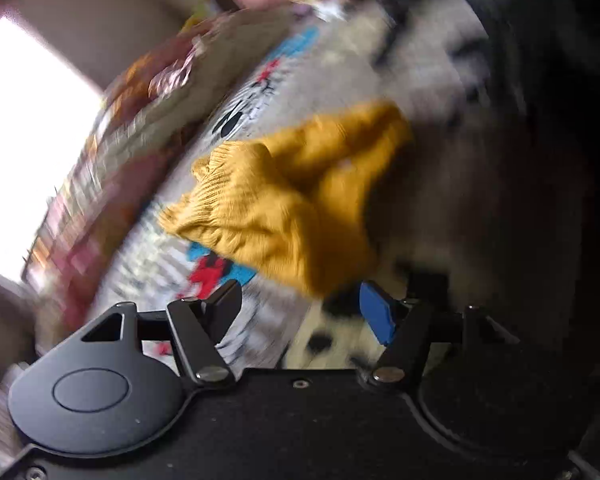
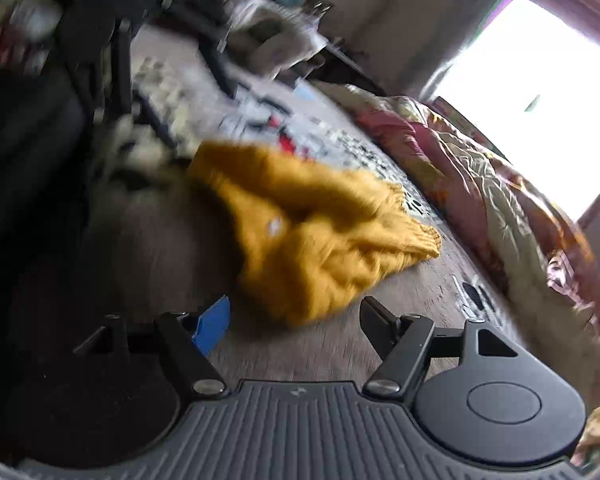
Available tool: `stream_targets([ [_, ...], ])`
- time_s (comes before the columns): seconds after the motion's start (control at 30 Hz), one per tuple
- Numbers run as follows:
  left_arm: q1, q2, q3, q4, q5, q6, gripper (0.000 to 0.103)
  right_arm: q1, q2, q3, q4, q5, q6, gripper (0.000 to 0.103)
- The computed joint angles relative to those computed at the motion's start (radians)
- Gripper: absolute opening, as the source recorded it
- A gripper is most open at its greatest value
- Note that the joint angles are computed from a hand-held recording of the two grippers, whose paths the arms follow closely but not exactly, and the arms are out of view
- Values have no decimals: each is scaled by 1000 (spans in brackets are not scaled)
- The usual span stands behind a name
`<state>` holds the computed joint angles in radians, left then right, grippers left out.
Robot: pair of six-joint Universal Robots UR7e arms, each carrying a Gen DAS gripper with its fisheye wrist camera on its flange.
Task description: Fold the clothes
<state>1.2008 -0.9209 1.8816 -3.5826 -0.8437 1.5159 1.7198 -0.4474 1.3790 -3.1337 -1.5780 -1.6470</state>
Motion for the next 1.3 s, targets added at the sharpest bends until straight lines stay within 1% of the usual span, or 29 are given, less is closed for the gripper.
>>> stream_targets([
  [0.03, 12, 6, 4, -34, -13, 56, 65, -3, 2, 6, -17, -3, -16, 70],
  [0.13, 48, 1, 11, -76, -85, 146, 65, -3, 18, 4, -84, -4, -77, 70],
  [0.23, 77, 14, -4, -86, -149, 282, 65, -10, 56, -24, -142, 5, -215, 70],
  [0.3, 94, 32, -27, -90, -199, 363, 65, -26, 73, -21, -174, 43, -318, 70],
  [0.37, 109, 55, -55, -102, -257, 423, 65, -45, 80, -7, -194, 118, -383, 70],
  [0.4, 117, 68, -70, -108, -290, 453, 66, -51, 81, -6, -190, 147, -397, 70],
  [0.47, 132, 89, -102, -118, -361, 504, 70, -60, 81, -5, -182, 198, -421, 76],
  [0.53, 144, 108, -128, -136, -422, 562, 70, -68, 77, -6, -165, 240, -453, 79],
  [0.57, 143, 109, -135, -127, -429, 576, 70, -71, 75, -7, -156, 256, -467, 79],
  [0.6, 139, 105, -138, -108, -433, 587, 70, -70, 74, -10, -145, 257, -475, 79],
  [0.63, 140, 104, -141, -100, -452, 606, 70, -68, 73, -13, -136, 256, -479, 77],
  [0.67, 143, 107, -147, -94, -465, 620, 69, -64, 74, -18, -130, 249, -468, 70],
  [0.7, 144, 111, -155, -85, -461, 628, 67, -60, 78, -24, -129, 239, -456, 64],
  [0.73, 145, 116, -164, -76, -457, 635, 64, -55, 81, -30, -126, 222, -444, 53],
  [0.77, 145, 121, -171, -70, -451, 643, 58, -49, 84, -35, -122, 209, -429, 45],
  [0.83, 138, 132, -180, -76, -432, 662, 54, -39, 91, -46, -110, 179, -397, 40],
  [0.9, 125, 147, -199, -77, -383, 649, 42, -29, 100, -66, -77, 132, -351, 34],
  [0.93, 116, 151, -205, -72, -350, 635, 41, -24, 101, -72, -61, 113, -331, 31],
  [1.0, 96, 160, -208, -78, -287, 611, 35, -18, 80, -53, -37, 94, -307, 29],
  [1.1, 56, 162, -192, -97, -200, 540, 33, -9, 48, -24, 2, 67, -270, 27],
  [1.2, 13, 131, -124, -89, -137, 469, 33, 0, -26, 48, 67, 34, -245, 27],
  [1.27, -20, 91, -66, -32, -91, 383, 33, 12, -91, 90, 161, -2, -196, 27],
  [1.3, -39, 63, -44, 30, -65, 315, 33, 19, -118, 99, 215, -23, -179, 27],
])
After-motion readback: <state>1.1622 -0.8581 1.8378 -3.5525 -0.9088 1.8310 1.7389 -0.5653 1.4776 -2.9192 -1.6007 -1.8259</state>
